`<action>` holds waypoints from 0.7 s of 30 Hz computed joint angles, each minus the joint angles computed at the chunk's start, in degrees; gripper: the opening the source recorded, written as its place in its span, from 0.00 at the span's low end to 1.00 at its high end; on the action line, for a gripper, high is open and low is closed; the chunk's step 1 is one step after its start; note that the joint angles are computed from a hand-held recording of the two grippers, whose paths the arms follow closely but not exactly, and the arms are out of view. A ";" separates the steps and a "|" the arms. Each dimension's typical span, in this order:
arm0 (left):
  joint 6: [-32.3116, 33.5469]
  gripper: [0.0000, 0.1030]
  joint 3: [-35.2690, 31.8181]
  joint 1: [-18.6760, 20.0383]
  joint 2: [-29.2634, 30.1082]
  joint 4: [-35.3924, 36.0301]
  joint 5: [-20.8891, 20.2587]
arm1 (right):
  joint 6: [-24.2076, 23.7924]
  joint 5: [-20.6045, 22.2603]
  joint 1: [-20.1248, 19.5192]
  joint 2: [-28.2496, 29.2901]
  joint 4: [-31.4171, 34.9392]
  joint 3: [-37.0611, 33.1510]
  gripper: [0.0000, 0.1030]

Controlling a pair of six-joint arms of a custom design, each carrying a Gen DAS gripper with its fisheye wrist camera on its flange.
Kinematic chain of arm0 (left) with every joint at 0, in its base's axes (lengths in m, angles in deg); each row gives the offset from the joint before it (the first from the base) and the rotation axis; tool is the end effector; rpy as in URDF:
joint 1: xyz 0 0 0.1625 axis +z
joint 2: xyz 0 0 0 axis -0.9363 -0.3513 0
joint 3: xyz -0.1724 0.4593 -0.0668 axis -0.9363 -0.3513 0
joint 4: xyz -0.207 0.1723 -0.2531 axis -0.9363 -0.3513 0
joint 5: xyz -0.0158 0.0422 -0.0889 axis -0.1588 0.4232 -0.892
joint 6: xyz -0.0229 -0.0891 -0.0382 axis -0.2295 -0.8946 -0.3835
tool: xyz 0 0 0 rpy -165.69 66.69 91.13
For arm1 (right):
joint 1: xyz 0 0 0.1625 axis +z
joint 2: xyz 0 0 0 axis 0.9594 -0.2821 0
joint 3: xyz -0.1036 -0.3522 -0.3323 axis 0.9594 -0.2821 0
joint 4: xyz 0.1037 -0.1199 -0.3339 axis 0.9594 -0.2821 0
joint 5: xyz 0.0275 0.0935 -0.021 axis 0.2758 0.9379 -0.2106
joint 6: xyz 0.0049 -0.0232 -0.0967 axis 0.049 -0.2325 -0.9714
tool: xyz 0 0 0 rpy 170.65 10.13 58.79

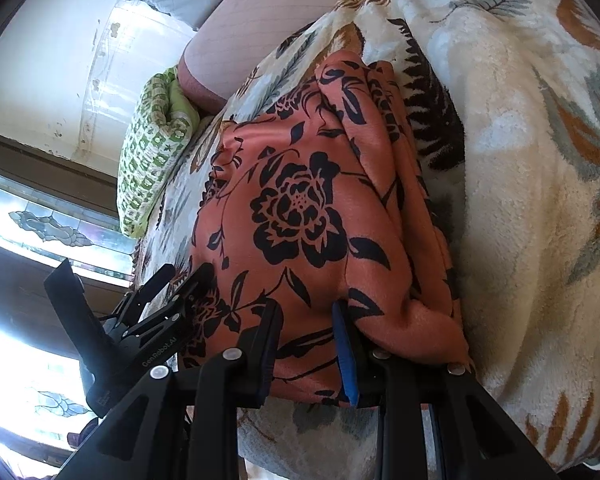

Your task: Fold small clothes

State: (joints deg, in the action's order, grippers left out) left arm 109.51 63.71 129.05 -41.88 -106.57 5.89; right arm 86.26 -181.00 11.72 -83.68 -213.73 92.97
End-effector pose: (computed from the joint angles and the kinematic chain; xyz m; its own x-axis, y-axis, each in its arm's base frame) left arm -0.1634 -0.6631 0.0819 -0.4756 0.5618 -0.6769 0.7924 0.6078 -0.0523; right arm 0.0760 -0.5483 0.1276 -0.9517 0.3068 -0.0108 0.2505 0.7557 -0.6051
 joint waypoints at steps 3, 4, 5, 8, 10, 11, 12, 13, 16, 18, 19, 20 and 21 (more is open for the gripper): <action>-0.12 0.86 -0.04 0.08 0.02 0.11 -0.23 | 0.06 -0.50 0.28 0.14 0.22 -0.31 0.30; -0.07 0.86 -0.04 0.11 0.04 0.05 -0.29 | 0.09 -0.66 0.40 0.15 0.34 -0.41 0.30; -0.07 0.86 -0.02 0.14 0.05 0.00 -0.35 | 0.11 -0.78 0.49 0.18 0.43 -0.50 0.30; -0.33 0.86 -0.21 0.32 0.01 0.45 -0.64 | 0.20 -0.91 0.57 0.25 0.57 -0.66 0.30; -0.61 0.86 -0.30 0.36 -0.02 0.78 -0.75 | 0.17 -0.91 0.56 0.26 0.37 -0.54 0.30; -0.71 0.86 -0.33 0.37 -0.04 0.90 -0.79 | 0.19 -0.95 0.60 0.30 0.42 -0.64 0.30; -0.81 0.86 -0.32 0.36 -0.06 0.97 -0.79 | 0.25 -0.91 0.58 0.27 0.33 -0.53 0.30; -0.95 0.86 -0.30 0.34 -0.08 1.06 -0.76 | 0.25 -0.91 0.58 0.27 0.33 -0.53 0.30; -1.91 0.86 -0.37 0.33 -0.32 2.09 -0.77 | 0.18 -0.96 0.59 0.27 0.37 -0.57 0.30; -2.18 0.86 -0.48 0.44 -0.48 2.66 -0.91 | 0.19 -1.01 0.62 0.31 0.41 -0.68 0.30; -2.37 0.86 -0.43 0.44 -0.54 2.80 -0.94 | 0.18 -0.97 0.59 0.27 0.41 -0.62 0.30; -2.55 0.86 -0.38 0.44 -0.61 2.95 -0.98 | 0.17 -1.01 0.62 0.29 0.34 -0.58 0.30; -2.65 0.86 -0.33 0.45 -0.67 3.06 -1.02 | 0.17 -1.00 0.61 0.27 0.24 -0.48 0.30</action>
